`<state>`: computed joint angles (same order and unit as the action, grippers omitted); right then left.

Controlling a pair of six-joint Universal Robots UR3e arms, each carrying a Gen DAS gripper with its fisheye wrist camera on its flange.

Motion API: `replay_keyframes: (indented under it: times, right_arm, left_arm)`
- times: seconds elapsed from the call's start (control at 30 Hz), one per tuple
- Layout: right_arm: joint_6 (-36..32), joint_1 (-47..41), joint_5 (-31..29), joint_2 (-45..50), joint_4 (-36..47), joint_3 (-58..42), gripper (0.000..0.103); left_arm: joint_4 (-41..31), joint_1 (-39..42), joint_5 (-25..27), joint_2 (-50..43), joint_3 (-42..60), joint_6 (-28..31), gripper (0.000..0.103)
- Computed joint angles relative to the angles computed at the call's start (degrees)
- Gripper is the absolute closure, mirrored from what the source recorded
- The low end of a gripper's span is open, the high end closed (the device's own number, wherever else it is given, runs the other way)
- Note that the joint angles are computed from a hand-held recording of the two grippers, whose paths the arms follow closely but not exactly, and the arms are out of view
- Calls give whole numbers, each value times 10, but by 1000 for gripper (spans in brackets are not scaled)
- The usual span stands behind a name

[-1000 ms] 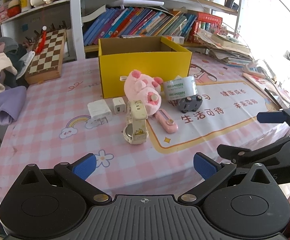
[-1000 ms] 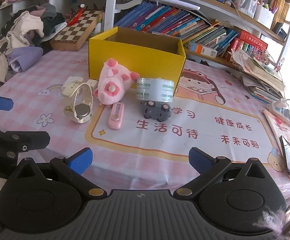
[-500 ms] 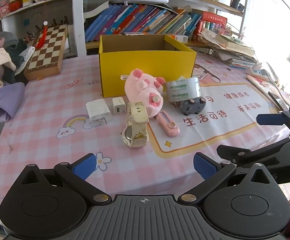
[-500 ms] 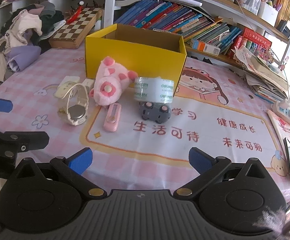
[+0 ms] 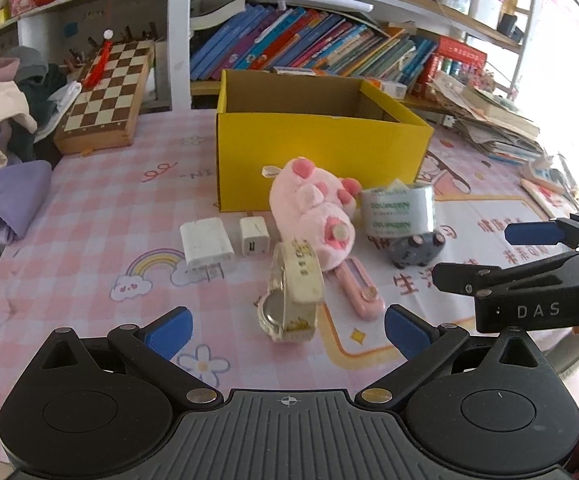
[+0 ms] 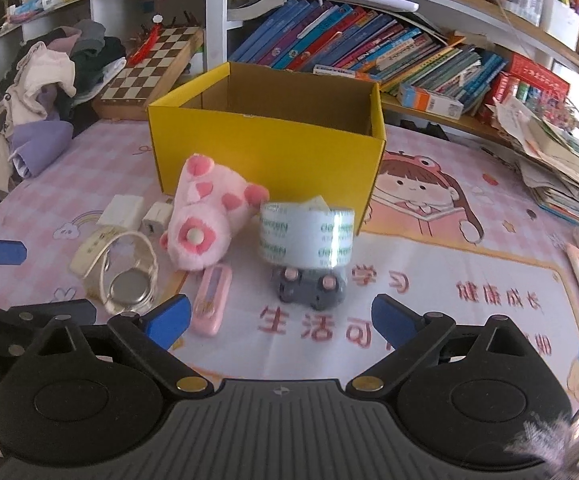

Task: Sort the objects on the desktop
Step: 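Move left tool onto the white wristwatch while right tool moves to the clear tape roll, then close left tool on the watch band while right tool grips the clear tape roll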

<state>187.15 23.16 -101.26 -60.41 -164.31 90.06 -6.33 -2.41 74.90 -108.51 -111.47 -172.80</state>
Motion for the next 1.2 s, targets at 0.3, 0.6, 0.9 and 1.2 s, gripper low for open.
replay_keyframes:
  times: [0.3,0.6,0.9,1.2]
  right_arm:
    - [-43,-46,48,63,59,-107,4]
    - [-65,-76,84,119,122,-196,4]
    - [-47,-94,109,162,175,-269,9]
    - [-41,-104,136,176,198,-298,27]
  left_arm:
    - [-37,-21,29,-77,101,-38,2]
    - [-70,-29,43,-112,155,-66,23]
    - [-98,-29,42,-113,172,-62,57]
    - [-88,-17,11,-104,164,-66,82]
